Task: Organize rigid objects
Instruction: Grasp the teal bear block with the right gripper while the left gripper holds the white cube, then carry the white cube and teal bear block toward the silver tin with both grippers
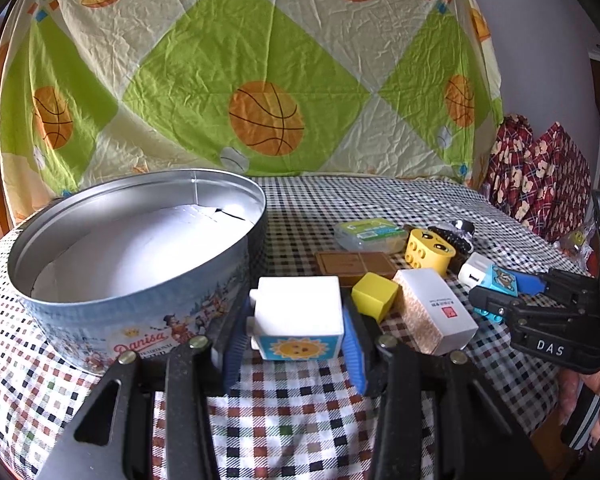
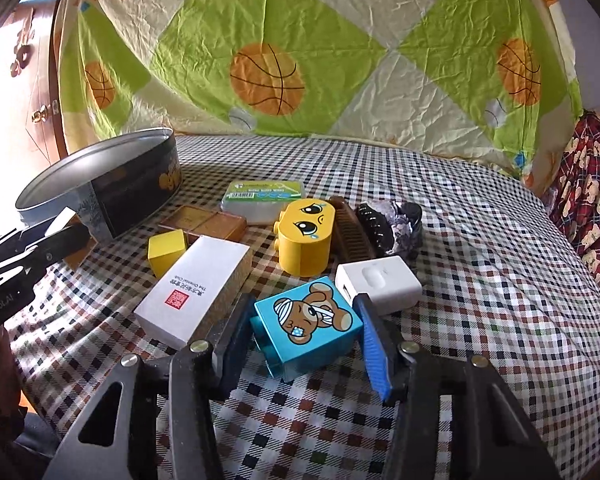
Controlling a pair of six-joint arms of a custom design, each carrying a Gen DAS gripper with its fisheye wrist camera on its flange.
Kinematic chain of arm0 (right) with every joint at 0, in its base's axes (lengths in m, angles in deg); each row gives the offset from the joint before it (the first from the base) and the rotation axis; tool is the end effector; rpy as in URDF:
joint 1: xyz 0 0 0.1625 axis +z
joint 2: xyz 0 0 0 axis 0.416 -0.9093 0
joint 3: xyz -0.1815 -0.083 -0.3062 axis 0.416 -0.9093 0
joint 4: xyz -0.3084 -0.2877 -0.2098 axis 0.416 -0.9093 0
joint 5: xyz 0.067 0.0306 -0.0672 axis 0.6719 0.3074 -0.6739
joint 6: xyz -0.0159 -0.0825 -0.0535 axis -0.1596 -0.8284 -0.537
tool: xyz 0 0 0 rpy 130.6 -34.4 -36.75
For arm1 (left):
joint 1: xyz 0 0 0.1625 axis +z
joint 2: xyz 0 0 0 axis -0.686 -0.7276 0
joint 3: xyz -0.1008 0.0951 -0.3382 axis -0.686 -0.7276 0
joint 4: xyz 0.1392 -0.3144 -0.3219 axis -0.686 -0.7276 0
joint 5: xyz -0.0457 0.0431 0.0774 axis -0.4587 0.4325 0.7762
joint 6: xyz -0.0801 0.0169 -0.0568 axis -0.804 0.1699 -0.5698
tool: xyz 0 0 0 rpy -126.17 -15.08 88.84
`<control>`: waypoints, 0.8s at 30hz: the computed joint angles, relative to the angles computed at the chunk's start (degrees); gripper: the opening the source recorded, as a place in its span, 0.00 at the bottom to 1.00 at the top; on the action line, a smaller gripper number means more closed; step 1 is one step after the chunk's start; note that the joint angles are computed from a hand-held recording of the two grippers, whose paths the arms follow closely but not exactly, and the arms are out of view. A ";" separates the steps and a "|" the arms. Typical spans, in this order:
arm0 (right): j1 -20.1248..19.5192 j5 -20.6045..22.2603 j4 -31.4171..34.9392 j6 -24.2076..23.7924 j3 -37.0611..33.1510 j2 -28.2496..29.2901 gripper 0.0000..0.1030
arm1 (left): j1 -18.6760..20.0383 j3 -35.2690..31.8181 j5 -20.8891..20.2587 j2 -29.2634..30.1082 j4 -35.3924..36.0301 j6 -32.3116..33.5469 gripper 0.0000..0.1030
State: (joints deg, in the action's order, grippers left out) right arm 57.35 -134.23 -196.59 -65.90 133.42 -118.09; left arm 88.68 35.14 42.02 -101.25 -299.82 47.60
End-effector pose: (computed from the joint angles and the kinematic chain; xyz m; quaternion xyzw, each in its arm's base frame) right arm 0.0453 -0.6603 0.1714 0.4194 -0.8281 0.3172 0.1942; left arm -0.2312 -0.5547 0.0067 0.1012 0.7714 -0.5234 0.3476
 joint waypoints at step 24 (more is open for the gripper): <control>-2.65 9.53 -3.85 -0.81 2.92 -1.73 0.51 | -0.64 -2.52 1.70 2.80 -7.49 7.56 0.40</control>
